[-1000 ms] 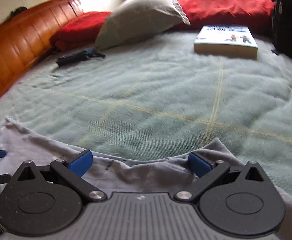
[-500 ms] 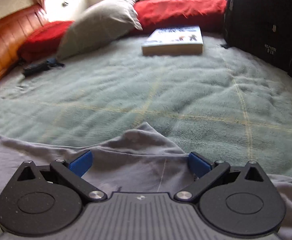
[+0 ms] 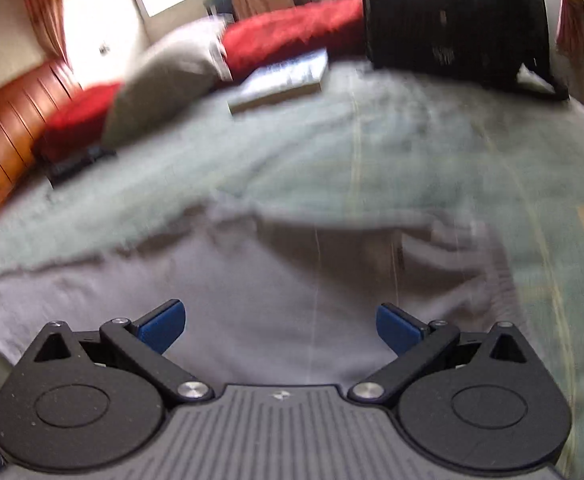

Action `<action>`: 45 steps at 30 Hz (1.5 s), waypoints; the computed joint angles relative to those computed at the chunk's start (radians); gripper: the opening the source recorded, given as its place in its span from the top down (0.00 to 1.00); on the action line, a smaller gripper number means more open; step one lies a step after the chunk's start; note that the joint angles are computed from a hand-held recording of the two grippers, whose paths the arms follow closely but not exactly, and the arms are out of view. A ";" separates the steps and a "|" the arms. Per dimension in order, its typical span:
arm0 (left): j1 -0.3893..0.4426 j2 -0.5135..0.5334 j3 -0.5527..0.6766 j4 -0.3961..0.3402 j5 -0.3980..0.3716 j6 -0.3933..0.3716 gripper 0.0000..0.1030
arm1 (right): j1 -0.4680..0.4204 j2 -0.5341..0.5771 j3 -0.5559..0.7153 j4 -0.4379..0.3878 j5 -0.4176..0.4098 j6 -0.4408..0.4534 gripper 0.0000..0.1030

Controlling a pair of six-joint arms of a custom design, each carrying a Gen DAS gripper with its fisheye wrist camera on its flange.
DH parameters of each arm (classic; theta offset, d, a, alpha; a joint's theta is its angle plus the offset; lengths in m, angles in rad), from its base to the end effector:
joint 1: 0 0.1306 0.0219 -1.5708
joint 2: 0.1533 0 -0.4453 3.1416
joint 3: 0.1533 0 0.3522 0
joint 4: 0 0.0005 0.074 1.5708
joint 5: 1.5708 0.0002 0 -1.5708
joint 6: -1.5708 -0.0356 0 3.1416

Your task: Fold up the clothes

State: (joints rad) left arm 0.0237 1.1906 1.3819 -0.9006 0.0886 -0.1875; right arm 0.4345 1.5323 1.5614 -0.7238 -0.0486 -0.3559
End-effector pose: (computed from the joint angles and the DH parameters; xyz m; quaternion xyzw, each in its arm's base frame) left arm 0.3504 0.0047 0.5600 0.0927 0.9032 0.0039 0.4191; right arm 0.4612 0.2154 0.5129 -0.0459 0.9042 0.1836 0.3829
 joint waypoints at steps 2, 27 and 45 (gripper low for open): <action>-0.036 -0.005 -0.007 0.012 -0.021 0.030 0.02 | -0.018 0.019 0.008 0.079 -0.019 0.034 0.00; -0.195 0.079 -0.010 0.010 -0.055 0.138 0.01 | -0.319 0.074 0.061 0.141 -0.619 -0.230 0.00; -0.181 0.099 -0.030 0.025 -0.020 0.162 0.01 | -0.087 0.204 0.281 -0.186 -0.089 0.535 0.70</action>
State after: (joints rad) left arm -0.1575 1.2895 1.3520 -0.8753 0.0684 -0.0258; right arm 0.3474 1.7362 1.8423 -0.9097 -0.1375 0.1795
